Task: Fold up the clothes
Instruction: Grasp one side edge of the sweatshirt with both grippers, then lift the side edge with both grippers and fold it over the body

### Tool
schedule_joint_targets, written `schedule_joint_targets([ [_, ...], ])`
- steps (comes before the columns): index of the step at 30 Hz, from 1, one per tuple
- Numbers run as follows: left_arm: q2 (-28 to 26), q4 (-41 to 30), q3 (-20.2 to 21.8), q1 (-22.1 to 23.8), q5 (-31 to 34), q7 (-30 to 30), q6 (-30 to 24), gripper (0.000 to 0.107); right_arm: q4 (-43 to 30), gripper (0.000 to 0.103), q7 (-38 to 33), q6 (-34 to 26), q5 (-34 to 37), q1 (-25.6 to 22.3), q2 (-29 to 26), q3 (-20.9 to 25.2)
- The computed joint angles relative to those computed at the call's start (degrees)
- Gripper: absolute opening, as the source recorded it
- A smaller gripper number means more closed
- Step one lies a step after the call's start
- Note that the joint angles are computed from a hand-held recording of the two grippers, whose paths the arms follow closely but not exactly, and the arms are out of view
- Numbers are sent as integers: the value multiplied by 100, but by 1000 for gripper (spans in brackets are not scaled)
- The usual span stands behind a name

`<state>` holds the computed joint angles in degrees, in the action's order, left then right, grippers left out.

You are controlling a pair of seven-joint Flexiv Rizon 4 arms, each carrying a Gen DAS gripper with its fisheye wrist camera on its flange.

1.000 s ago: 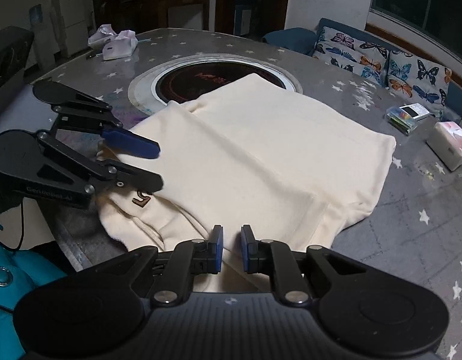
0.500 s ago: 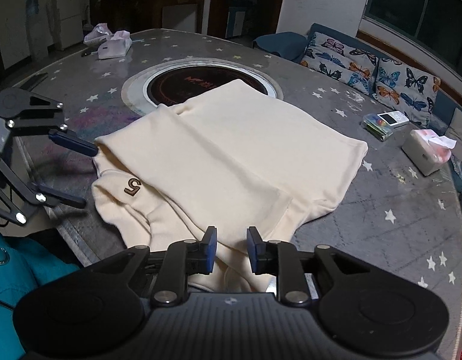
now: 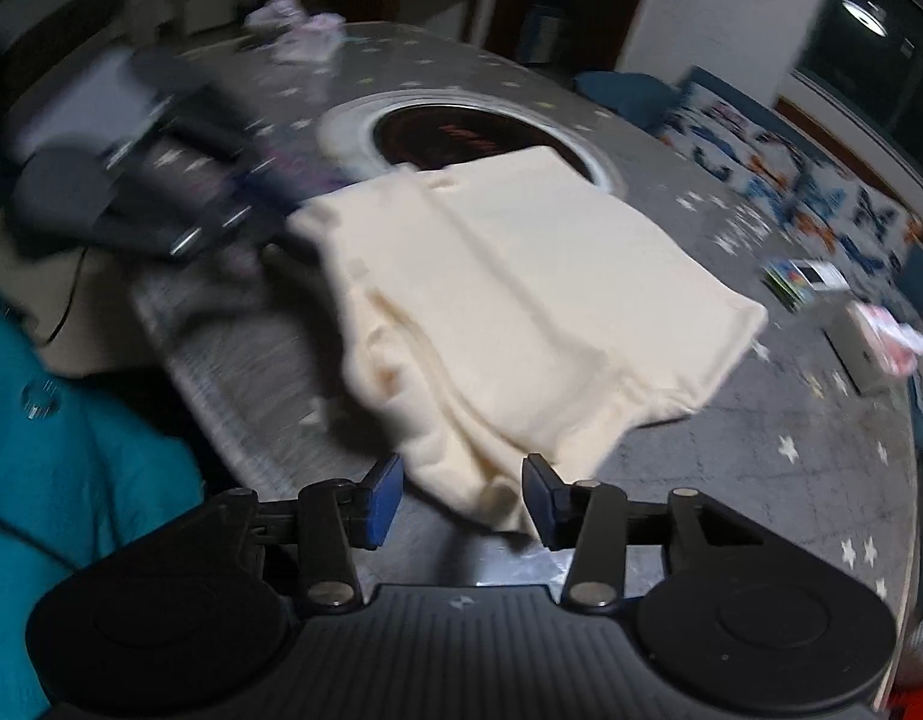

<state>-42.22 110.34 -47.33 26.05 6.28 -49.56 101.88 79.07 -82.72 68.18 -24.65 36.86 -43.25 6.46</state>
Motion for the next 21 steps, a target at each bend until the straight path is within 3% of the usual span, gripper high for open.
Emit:
schedule_joint_targets([
  [5, -114, -276, -33, -61, -194, -68, -154, 11, -27, 49, 58, 512, -260, 171, -193, -270],
  [8, -122, -308, -65, -45, -328, -68, -301, 11, -357, 41, 75, 485, -144, 96, -436, -145],
  [9, -118, -270, -108, 4, -344, -38, -334, 11, -523, 32, 52, 360, -46, 40, -526, -41],
  [10, -115, -230, -153, 54, -361, -6, -367, 15, -691, 21, 20, 235, 72, -21, -612, 75],
  [12, -57, -87, -199, 148, -373, 32, -340, 19, -935, 15, 23, 89, 305, -103, -715, 205],
  [15, 121, 111, 29, 76, -305, 29, -110, 55, -1127, 13, 79, 80, 496, -129, -776, 201],
  [19, 182, 255, 251, 5, -11, 95, 123, 55, -1321, 12, 111, 79, 620, -129, -835, 174],
  [21, 218, 215, 620, -277, 153, 187, 295, 55, -1408, 12, 139, 71, 674, -129, -867, 172],
])
